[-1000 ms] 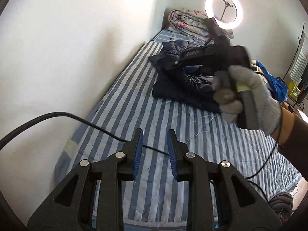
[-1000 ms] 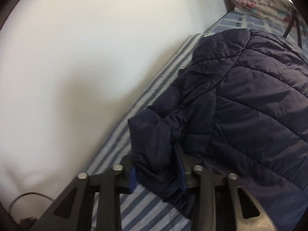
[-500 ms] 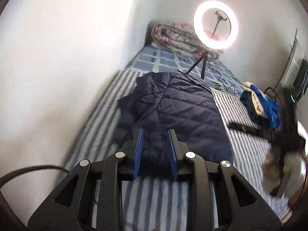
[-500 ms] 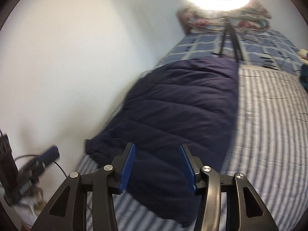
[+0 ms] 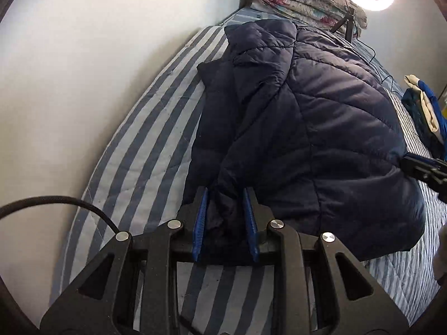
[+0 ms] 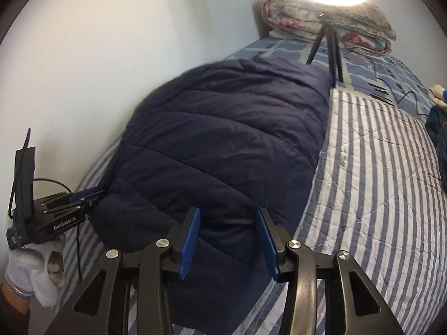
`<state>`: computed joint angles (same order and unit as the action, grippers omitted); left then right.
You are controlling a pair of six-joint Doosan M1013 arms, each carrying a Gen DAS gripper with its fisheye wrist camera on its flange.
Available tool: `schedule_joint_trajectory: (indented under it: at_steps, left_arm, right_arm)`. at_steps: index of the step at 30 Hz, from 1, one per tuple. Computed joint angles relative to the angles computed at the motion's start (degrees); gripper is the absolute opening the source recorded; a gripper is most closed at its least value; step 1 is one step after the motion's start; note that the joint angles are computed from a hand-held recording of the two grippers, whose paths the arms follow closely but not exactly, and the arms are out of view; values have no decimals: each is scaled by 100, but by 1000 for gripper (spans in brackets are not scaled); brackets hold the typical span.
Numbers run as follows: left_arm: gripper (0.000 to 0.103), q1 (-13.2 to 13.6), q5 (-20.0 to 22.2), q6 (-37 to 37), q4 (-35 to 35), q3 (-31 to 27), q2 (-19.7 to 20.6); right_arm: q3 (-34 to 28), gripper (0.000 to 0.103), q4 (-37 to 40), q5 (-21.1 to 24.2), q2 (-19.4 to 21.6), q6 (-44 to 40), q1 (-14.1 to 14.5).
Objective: Fold large clothes
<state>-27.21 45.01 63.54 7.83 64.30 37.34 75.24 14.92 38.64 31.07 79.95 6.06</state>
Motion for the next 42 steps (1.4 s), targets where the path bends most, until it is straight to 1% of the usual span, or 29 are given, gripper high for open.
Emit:
schedule_joint_trajectory:
  at_steps: [2,4,5,6,9,11,14,16,18,19,21,24,26,28,30,31,32,34,35,36,37,38,40,42]
  left_arm:
    - [25,13,40,11,-90,-23,3]
    - [25,20,87,129,-107,-53,-18]
    - [25,28,64,131,-108,-61,-37]
    - [25,38,-42,69,-90,-22,-96]
    - [25,85,-467,-120,-55,78,-256]
    - [25,100,-628,-174,6,53,-294]
    - [25,104,-594,-106,164,-143,-207]
    - [25,99,-458,-82,295,-276,-98]
    - [25,115,-326,-9,218,-425,39]
    - [25,121,-279,5,200,-436,80]
    - [25,114,-217,26,156,-416,134]
    - [25,110,-193,19,139,-309,172]
    - [26,107,-95,-38,183,-313,223]
    - [26,116,-62,-79,176,-311,245]
    - [26,122,-31,-89,155,-327,243]
    - [26,123,-29,-109,166,-322,221]
    - [26,126,-52,-104,160,-299,190]
    - [27,152,-151,-46,54,-229,114]
    - [32,176,-219,-12,-57,-184,70]
    - [36,202,-295,21,-188,-137,23]
    - [41,229,-378,67,-340,-90,-23]
    - [41,252,-415,138,-493,-74,-48]
    - [42,299,-410,304,-866,-81,-81]
    - [49,333,-344,475,-1188,-137,-74]
  right_arm:
    - [-207,44,-410,350,144,140,66]
    - [-324,43,-798,493,203,191,129]
    - [-341,43,-805,514,196,153,128]
    - [-341,43,-700,484,157,60,102]
    - [-282,43,-157,14,25,-152,-51]
    - [-396,43,-506,-314,46,310,-96]
    - [-804,43,-1063,-376,279,882,-149]
    - [-1073,44,-1060,-414,462,1049,-207]
    - [-1318,46,-990,-436,632,1233,-246]
    - [-1451,48,-943,-419,732,1329,-267]
    - [-1712,50,-847,-262,914,1403,-291]
    - [-2108,51,-788,100,1221,1538,-311]
    - [-2296,55,-692,317,1384,1556,-313]
    - [-2348,59,-830,371,1460,1537,-260]
    - [-2431,60,-1061,500,1507,1531,-213]
    - [-2435,60,-1133,523,1498,1546,-205]
    - [-2412,63,-1123,539,1465,1549,-210]
    - [-2206,71,-764,467,1305,1418,-278]
    - [-1973,76,-445,340,1153,1246,-334]
    - [-1780,79,-160,247,1033,1066,-381]
    - [-1545,85,213,230,883,794,-442]
    - [-1420,87,418,250,811,624,-479]
    - [-975,87,1028,365,555,85,-582]
    - [-640,88,1570,516,390,-370,-667]
